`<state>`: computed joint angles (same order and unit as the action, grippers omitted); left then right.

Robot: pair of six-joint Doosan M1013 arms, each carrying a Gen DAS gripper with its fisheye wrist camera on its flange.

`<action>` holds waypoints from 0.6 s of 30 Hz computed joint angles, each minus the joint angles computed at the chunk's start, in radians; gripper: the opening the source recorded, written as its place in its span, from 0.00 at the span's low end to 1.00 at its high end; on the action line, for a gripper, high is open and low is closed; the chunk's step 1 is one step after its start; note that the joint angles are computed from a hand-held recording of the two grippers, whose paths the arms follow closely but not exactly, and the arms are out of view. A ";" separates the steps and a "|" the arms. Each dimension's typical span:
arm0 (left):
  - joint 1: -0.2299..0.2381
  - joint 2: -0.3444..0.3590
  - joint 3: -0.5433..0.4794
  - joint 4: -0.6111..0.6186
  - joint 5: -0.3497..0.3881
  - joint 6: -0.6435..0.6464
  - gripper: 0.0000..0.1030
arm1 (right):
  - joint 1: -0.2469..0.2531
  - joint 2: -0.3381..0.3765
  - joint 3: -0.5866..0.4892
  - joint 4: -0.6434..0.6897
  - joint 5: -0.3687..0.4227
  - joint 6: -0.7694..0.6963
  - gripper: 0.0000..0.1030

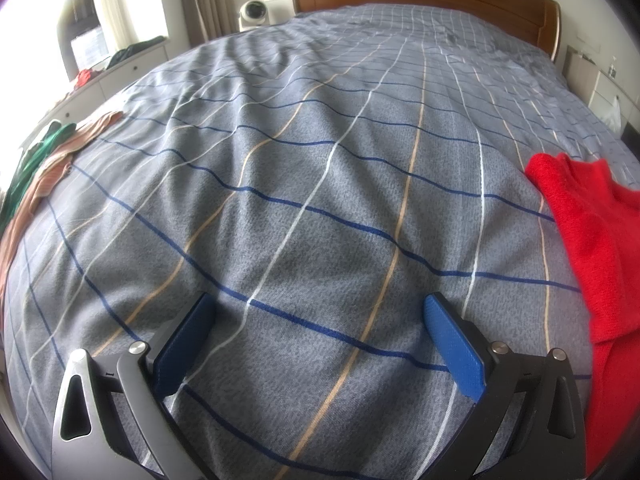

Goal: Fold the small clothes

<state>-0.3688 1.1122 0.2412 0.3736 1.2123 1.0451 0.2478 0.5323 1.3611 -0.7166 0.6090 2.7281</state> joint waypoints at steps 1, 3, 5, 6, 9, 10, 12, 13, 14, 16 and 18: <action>0.000 0.000 0.001 0.000 0.000 0.000 1.00 | 0.000 0.000 0.000 0.000 -0.001 0.000 0.92; 0.000 -0.001 0.001 0.000 -0.001 0.000 1.00 | -0.001 0.000 0.001 0.000 -0.006 0.001 0.92; 0.000 -0.001 0.001 0.000 -0.001 0.000 1.00 | -0.001 0.002 -0.001 0.000 -0.006 0.001 0.92; 0.000 0.000 0.001 0.000 0.000 0.000 1.00 | -0.001 0.002 -0.002 0.000 -0.003 -0.001 0.92; 0.000 -0.001 0.002 0.000 -0.001 0.000 1.00 | -0.002 0.000 0.002 0.000 -0.007 -0.001 0.92; 0.000 -0.001 0.002 0.000 -0.001 0.000 1.00 | -0.002 0.000 0.003 0.000 -0.010 -0.001 0.92; 0.000 -0.001 0.002 0.000 -0.001 0.000 1.00 | -0.003 -0.001 0.005 -0.001 -0.013 0.001 0.92; 0.000 -0.001 0.002 0.000 -0.001 0.000 1.00 | -0.002 0.000 0.004 -0.001 -0.010 0.000 0.92; 0.000 -0.001 0.002 0.000 -0.001 0.000 1.00 | -0.002 0.000 0.004 -0.003 -0.008 0.001 0.92; 0.000 -0.001 0.002 0.000 -0.001 0.000 1.00 | -0.001 0.001 0.002 -0.007 -0.004 0.002 0.92; 0.000 0.000 0.001 0.000 0.000 0.000 1.00 | -0.001 0.000 0.004 -0.008 -0.006 0.003 0.92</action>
